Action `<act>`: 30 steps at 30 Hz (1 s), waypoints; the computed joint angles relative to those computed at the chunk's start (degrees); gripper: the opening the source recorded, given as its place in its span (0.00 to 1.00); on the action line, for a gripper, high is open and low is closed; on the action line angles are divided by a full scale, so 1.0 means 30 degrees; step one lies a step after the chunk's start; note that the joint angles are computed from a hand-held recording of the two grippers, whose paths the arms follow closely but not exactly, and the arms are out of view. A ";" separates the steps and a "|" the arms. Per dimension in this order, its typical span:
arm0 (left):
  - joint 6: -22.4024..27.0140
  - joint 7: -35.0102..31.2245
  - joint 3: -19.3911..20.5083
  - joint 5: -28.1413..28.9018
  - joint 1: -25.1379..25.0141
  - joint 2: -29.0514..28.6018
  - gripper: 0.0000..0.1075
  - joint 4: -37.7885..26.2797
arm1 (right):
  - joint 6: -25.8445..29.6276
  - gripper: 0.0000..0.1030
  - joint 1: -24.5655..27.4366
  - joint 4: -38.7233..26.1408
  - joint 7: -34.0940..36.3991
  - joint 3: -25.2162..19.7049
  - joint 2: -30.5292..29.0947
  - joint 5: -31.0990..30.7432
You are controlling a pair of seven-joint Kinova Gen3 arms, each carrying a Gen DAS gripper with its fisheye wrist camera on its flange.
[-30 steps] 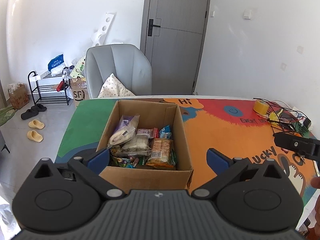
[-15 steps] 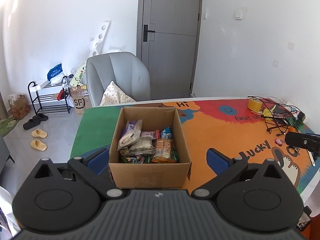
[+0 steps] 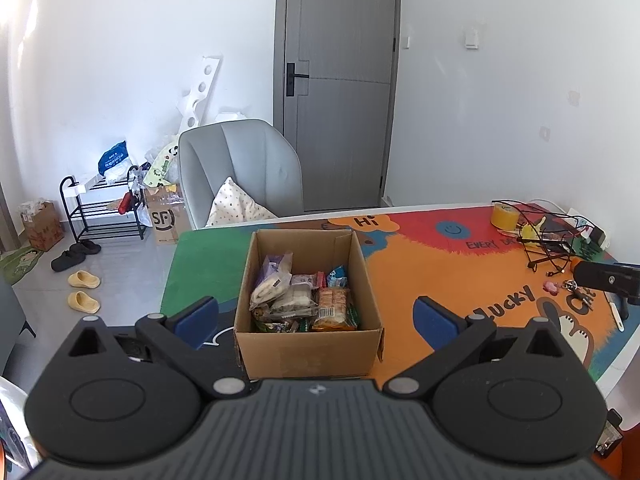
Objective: Organize snacks
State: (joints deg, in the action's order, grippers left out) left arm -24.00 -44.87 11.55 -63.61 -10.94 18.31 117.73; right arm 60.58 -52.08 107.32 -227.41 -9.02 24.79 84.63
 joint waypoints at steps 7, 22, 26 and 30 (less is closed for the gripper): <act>-0.0133 0.0773 0.0040 -0.0900 -0.0300 0.0098 0.96 -0.0128 | 0.0293 1.00 -0.0164 -0.0137 0.0375 -0.0035 0.0035 -0.0093; -0.0155 0.1682 -0.0383 -0.1694 0.0022 0.0124 0.96 -0.0257 | -0.0198 1.00 -0.0118 -0.0306 0.0762 0.0095 0.0117 -0.0231; -0.0192 0.1768 -0.0467 -0.1764 0.0064 0.0134 0.96 -0.0262 | -0.0242 1.00 -0.0096 -0.0307 0.0774 0.0121 0.0112 -0.0216; -0.0145 0.1927 -0.0499 -0.1913 0.0109 0.0152 0.96 -0.0300 | -0.0238 1.00 -0.0112 -0.0299 0.0783 0.0117 0.0115 -0.0241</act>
